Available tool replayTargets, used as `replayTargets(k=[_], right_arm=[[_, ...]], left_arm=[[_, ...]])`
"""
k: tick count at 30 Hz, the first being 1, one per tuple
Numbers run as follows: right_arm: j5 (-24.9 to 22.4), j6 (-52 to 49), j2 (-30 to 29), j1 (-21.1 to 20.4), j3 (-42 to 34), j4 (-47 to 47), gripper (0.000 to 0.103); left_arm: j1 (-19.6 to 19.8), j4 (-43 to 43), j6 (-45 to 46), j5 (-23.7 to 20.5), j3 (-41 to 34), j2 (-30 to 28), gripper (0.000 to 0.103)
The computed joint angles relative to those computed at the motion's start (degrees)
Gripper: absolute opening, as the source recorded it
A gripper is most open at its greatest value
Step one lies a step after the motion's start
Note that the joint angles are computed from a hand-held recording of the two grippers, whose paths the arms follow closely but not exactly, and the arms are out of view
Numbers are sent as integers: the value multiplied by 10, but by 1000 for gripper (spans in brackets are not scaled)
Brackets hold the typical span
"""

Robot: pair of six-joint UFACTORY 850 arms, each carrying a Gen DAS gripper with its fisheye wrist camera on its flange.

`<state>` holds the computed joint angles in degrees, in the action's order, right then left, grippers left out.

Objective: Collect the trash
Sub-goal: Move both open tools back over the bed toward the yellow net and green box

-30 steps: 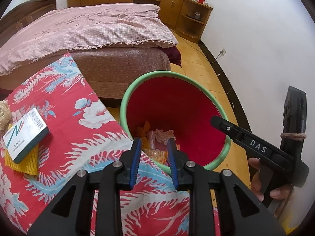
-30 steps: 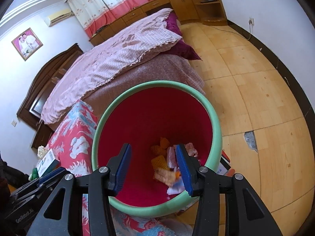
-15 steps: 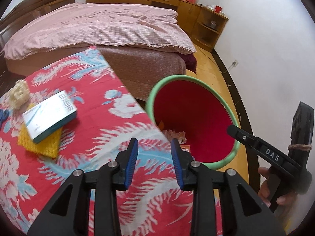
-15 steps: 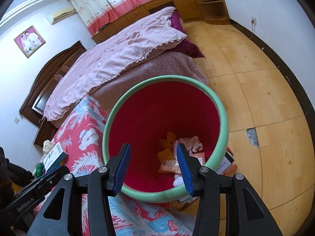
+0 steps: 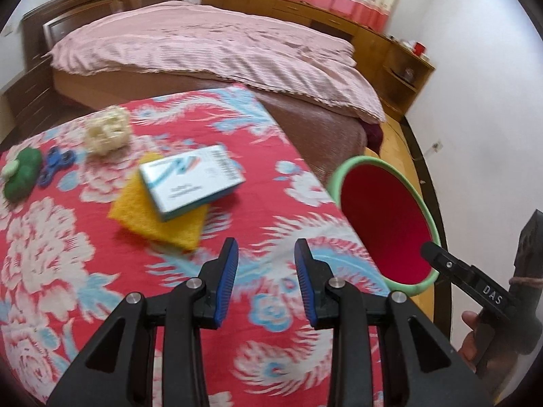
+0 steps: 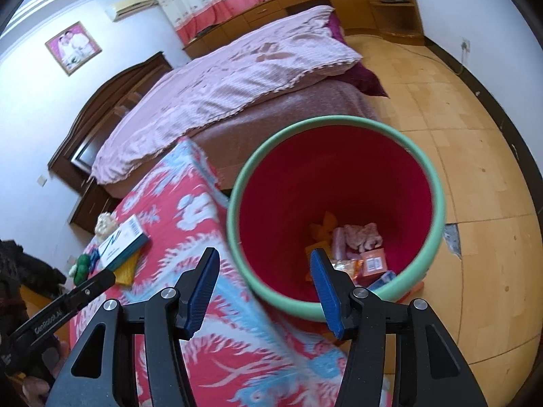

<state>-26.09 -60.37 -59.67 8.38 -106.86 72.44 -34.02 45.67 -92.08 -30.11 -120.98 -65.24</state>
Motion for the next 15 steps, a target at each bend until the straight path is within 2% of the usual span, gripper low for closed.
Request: replayTargets(k=[5, 15], right_arm=[[-11, 0, 2, 15, -2, -11, 57], [-35, 55, -12, 51, -36, -83, 59]], left_arm=[[6, 67, -100, 8, 86, 47, 34], [23, 156, -252, 9, 211, 113, 34]])
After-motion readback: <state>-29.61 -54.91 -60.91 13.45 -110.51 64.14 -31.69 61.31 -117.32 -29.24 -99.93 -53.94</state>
